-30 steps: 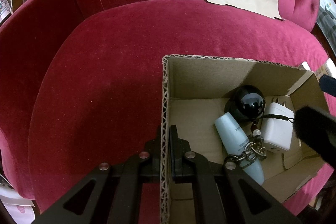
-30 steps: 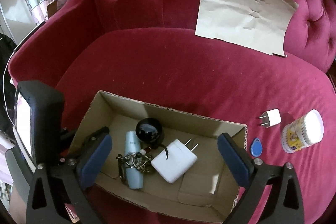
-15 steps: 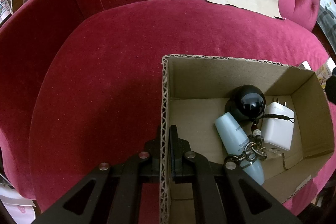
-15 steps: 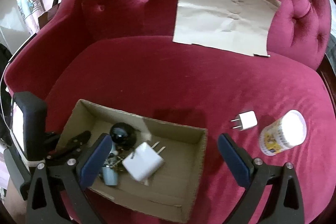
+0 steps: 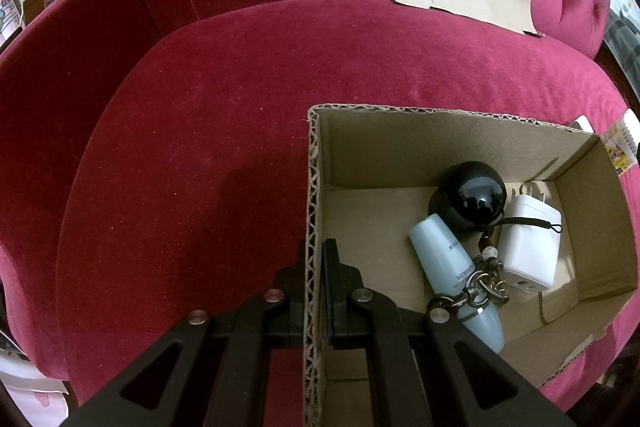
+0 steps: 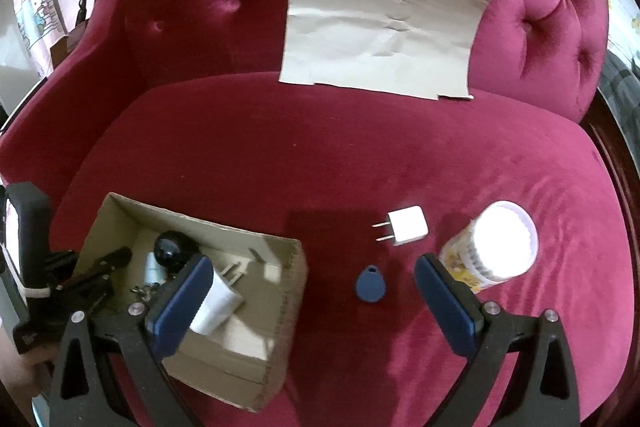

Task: Organize rigid objects
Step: 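Move the right gripper back over the blue key fob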

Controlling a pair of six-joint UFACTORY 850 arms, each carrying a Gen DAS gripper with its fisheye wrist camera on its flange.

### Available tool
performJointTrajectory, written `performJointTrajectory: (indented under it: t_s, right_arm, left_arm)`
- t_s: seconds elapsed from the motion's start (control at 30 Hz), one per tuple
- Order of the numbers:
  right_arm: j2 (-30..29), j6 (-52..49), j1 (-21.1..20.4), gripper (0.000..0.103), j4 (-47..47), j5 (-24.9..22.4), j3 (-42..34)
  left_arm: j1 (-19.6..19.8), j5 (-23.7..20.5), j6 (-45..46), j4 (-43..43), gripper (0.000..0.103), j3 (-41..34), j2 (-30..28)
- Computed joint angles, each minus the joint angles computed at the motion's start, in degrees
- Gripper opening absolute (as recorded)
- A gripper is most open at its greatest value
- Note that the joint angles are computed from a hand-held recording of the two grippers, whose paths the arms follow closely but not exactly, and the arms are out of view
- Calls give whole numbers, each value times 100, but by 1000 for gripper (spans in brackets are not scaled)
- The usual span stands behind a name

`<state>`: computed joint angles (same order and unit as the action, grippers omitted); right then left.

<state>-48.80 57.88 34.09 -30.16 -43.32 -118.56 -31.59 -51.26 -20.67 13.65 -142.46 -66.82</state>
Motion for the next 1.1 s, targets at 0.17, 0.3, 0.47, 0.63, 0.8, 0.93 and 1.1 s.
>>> performJointTrajectory:
  t_s: [0.17, 0.3, 0.47, 0.63, 0.8, 0.93, 1.1]
  right_arm:
    - [207, 100, -57, 103, -85, 117, 359]
    - [354, 85, -99, 103, -60, 200, 624]
    - [510, 119, -135, 103, -81, 276, 908]
    - [646, 74, -162, 103, -29, 418, 1172]
    - [744, -1, -164, 103, -5, 489, 1413]
    - [765, -126, -159, 103, 35, 558, 1528]
    - [727, -364, -149, 103, 152, 575, 1609]
  left_arm:
    - [-6, -22, 0, 1, 5, -45, -26]
    - [-6, -32, 0, 0, 5, -63, -36]
    - [-7, -35, 0, 2, 5, -68, -38]
    - [-7, -44, 1, 2, 5, -87, -49]
    - [-6, -46, 5, 2, 5, -90, -50]
    - [-6, -51, 7, 1, 5, -101, -57]
    - [-7, -64, 7, 4, 5, -119, -66]
